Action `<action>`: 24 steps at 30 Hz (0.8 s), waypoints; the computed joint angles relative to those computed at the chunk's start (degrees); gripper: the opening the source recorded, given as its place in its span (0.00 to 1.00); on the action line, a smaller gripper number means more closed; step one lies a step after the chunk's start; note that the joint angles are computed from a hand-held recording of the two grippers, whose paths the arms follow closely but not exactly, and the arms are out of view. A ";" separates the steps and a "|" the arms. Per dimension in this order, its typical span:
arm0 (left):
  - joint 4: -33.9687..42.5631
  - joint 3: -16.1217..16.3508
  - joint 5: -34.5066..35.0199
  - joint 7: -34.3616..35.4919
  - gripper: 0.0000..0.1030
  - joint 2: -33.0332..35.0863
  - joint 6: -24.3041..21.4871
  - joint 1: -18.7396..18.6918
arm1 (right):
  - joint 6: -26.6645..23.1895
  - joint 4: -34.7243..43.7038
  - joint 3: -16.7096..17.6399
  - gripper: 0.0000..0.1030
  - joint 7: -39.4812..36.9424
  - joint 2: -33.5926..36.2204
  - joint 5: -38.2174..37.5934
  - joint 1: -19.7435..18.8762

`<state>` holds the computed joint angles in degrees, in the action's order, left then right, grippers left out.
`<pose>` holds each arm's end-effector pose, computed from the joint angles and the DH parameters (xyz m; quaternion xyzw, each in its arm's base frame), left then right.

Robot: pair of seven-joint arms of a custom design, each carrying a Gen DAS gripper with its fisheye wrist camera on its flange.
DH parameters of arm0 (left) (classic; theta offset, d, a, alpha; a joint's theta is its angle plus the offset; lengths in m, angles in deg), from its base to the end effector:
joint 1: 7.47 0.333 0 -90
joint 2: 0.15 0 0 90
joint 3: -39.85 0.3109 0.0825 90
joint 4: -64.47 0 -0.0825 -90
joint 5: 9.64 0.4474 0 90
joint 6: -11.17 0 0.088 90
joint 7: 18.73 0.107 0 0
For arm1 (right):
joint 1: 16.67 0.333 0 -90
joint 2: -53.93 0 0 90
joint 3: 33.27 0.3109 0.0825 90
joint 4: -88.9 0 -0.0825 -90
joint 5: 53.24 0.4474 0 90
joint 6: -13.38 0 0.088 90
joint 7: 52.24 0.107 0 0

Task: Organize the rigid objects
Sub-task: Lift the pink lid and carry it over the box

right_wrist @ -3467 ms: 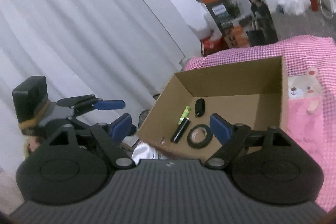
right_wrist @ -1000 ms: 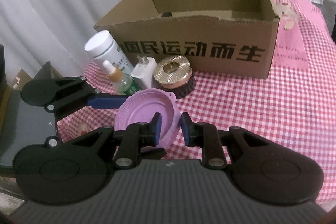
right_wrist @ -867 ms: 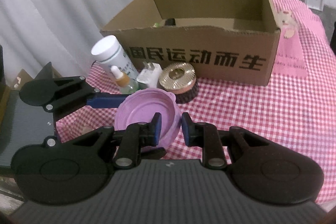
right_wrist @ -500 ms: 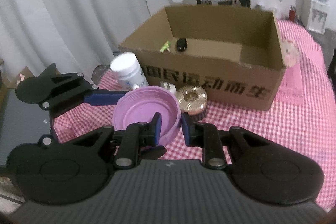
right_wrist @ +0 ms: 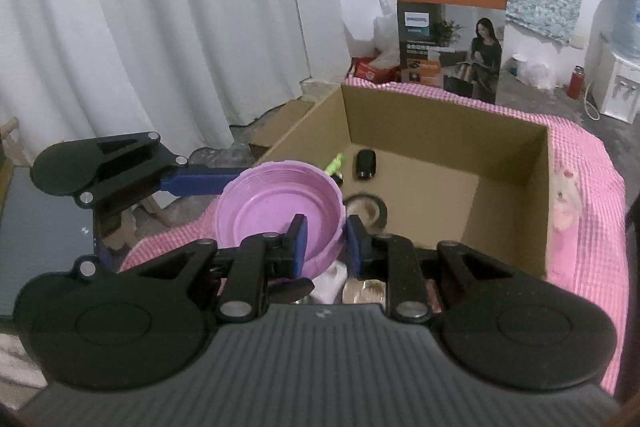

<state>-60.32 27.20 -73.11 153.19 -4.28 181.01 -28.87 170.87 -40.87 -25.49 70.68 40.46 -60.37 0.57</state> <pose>0.5355 -0.2906 0.4561 -0.2445 0.8526 -0.4018 0.2275 0.5242 0.2539 0.5060 -0.6505 0.6720 -0.1520 0.3197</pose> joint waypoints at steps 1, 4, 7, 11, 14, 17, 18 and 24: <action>1.46 -0.04 3.41 -3.02 0.72 1.21 -0.64 0.54 | -0.28 1.32 -1.01 0.20 -2.02 1.10 1.59 0.46; 5.83 -0.52 14.25 -12.72 0.72 4.97 -2.28 2.36 | -1.31 5.50 -3.49 0.20 -8.38 4.79 7.40 1.14; 11.82 -0.79 27.09 -24.05 0.72 10.11 -5.11 3.83 | -2.69 9.88 -5.12 0.20 -14.88 8.97 14.62 0.79; 22.50 0.46 41.61 -37.40 0.72 18.10 -12.49 3.88 | -5.66 15.81 -5.82 0.20 -22.60 14.95 24.92 -1.46; 31.64 1.05 48.74 -43.69 0.71 24.85 -18.43 3.55 | -8.46 20.24 -5.54 0.20 -25.92 19.52 29.24 -3.80; 41.51 1.20 54.43 -48.27 0.71 32.08 -24.59 3.04 | -10.86 24.53 -5.11 0.20 -27.89 24.34 31.68 -6.05; 44.64 1.12 56.06 -49.44 0.71 34.38 -26.31 2.84 | -11.59 25.75 -4.96 0.20 -28.18 25.73 32.12 -6.71; 64.23 1.20 64.61 -54.03 0.71 48.35 -37.01 0.55 | -15.42 33.64 -3.97 0.20 -28.59 35.05 33.74 -10.17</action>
<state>3.91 28.40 -8.51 99.16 44.07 144.00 -28.32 155.45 -7.23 -29.46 42.09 75.52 -26.63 -9.60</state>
